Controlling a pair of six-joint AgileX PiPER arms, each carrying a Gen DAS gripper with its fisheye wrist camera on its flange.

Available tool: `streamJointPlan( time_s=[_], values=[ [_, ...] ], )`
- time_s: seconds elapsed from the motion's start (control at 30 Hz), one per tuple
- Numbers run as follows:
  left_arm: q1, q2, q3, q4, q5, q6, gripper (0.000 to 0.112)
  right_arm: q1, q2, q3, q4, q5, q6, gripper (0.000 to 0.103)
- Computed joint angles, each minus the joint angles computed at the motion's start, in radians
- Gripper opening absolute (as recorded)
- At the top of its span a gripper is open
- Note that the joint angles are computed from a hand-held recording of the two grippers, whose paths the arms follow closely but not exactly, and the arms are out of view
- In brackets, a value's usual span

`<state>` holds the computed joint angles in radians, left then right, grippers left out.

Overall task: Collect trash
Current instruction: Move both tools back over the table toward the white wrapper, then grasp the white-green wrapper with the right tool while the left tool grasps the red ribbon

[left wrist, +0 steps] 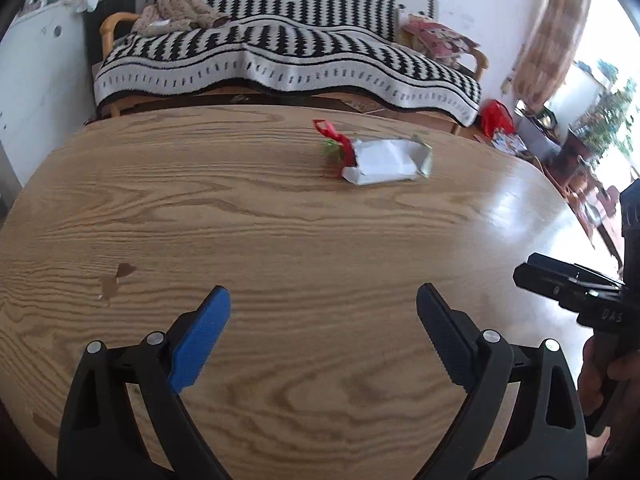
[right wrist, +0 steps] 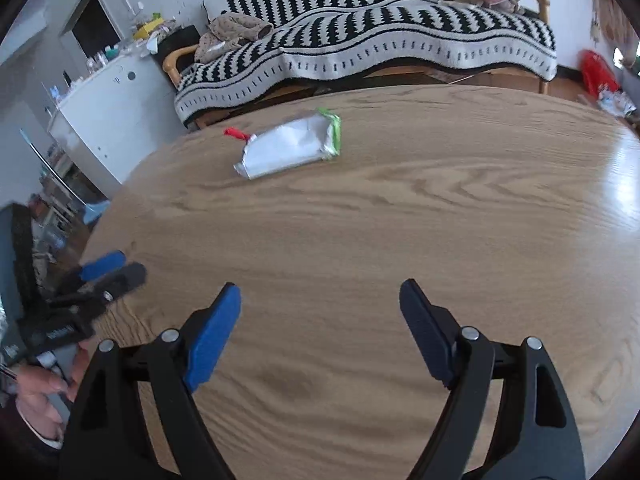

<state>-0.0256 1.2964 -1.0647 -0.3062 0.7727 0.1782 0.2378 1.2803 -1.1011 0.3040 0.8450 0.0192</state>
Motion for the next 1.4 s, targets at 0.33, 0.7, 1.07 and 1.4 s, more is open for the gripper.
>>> streamJointPlan(
  time_s=[0.33,0.7,1.07,1.4],
  values=[
    [-0.017,0.100,-0.045,-0.001,-0.017,-0.053,0.091,-0.022,0.493,-0.524,0.035,0.046,0.116,0.079],
    [0.013,0.149,-0.083,-0.024,-0.017,-0.033,0.091,0.015,0.717,-0.790,0.026,0.148,0.187,0.064],
    [-0.106,0.157,-0.090,-0.032,-0.009,0.009,0.091,-0.059,0.191,-0.103,0.121,0.039,-0.041,0.063],
    [-0.286,0.125,-0.046,0.096,-0.007,0.001,0.091,-0.333,-0.052,0.093,0.203,0.192,-0.232,0.063]
  ],
)
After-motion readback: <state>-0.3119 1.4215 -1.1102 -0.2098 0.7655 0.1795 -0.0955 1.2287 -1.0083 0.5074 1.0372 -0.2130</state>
